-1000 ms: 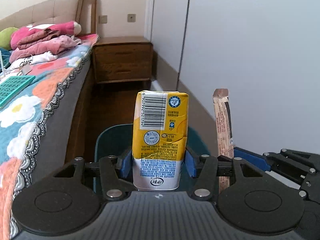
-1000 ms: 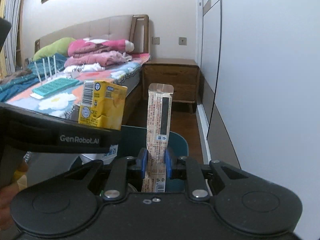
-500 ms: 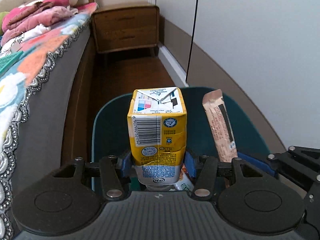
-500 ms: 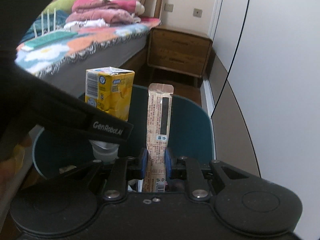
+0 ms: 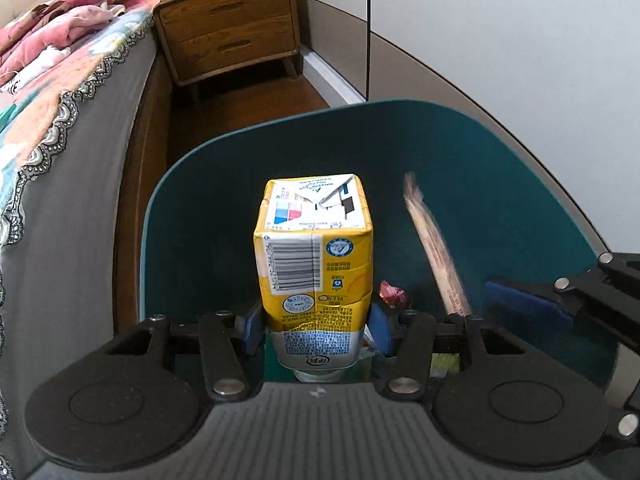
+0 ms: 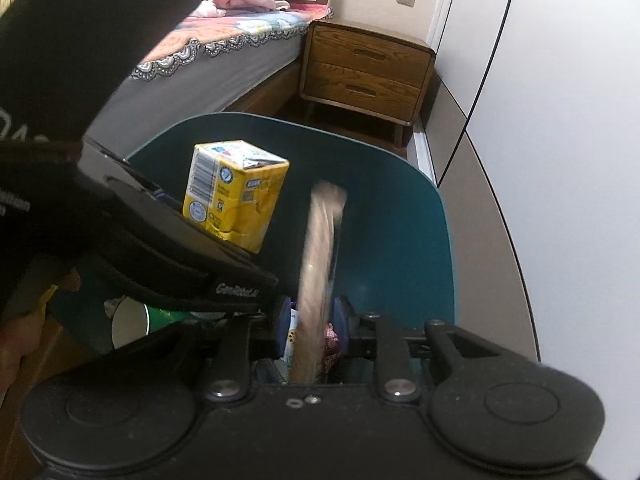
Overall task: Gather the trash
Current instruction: 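Open both tools to drop the carton and snack packet into the wastebasket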
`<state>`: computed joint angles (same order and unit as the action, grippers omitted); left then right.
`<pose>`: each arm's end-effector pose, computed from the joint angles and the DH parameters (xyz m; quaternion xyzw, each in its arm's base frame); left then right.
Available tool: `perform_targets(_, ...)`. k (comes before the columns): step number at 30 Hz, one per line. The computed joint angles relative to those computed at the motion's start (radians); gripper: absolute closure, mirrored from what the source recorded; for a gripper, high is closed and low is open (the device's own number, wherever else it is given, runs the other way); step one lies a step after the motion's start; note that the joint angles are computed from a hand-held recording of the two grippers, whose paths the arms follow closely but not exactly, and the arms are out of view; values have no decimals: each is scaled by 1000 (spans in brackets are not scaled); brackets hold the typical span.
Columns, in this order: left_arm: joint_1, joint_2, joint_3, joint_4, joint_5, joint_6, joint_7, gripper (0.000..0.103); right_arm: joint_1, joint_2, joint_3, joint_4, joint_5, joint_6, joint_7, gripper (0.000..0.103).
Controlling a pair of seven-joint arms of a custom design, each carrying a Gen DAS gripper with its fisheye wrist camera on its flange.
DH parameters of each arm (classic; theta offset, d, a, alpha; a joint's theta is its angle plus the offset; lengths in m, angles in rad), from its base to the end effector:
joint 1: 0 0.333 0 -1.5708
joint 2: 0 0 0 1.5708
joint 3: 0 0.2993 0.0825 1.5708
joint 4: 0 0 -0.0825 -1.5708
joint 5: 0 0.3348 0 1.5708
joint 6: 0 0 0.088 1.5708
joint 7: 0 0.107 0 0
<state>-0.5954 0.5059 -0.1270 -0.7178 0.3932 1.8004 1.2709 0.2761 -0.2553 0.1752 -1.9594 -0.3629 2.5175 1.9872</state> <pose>0.5172 -0.3685 0.7101 -0.5367 0.7784 -0.2227 0.2374 0.4312 0.2259 0.6683 -0.7168 0.5544 -0.2973 0.3008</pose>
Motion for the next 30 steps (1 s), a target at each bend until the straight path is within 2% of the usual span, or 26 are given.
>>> perform_targets(3, 15, -41, -10, -72, -9, 47, -7, 51, 1, 0, 0, 1, 0, 6, 1, 73)
perform_targets(10, 51, -114, -38, -180, -30, 127, -50, 36, -6, -48, 3, -45, -3, 50, 17, 63)
perform_targets(21, 81, -293, -90, -415, 6, 241, -126, 36, -16, -202, -6, -170, 76, 125, -46, 51)
perform_targets(30, 125, -479, -161, -653, 25, 350, -156, 36, -13, -361, -18, -311, 178, 172, -100, 46)
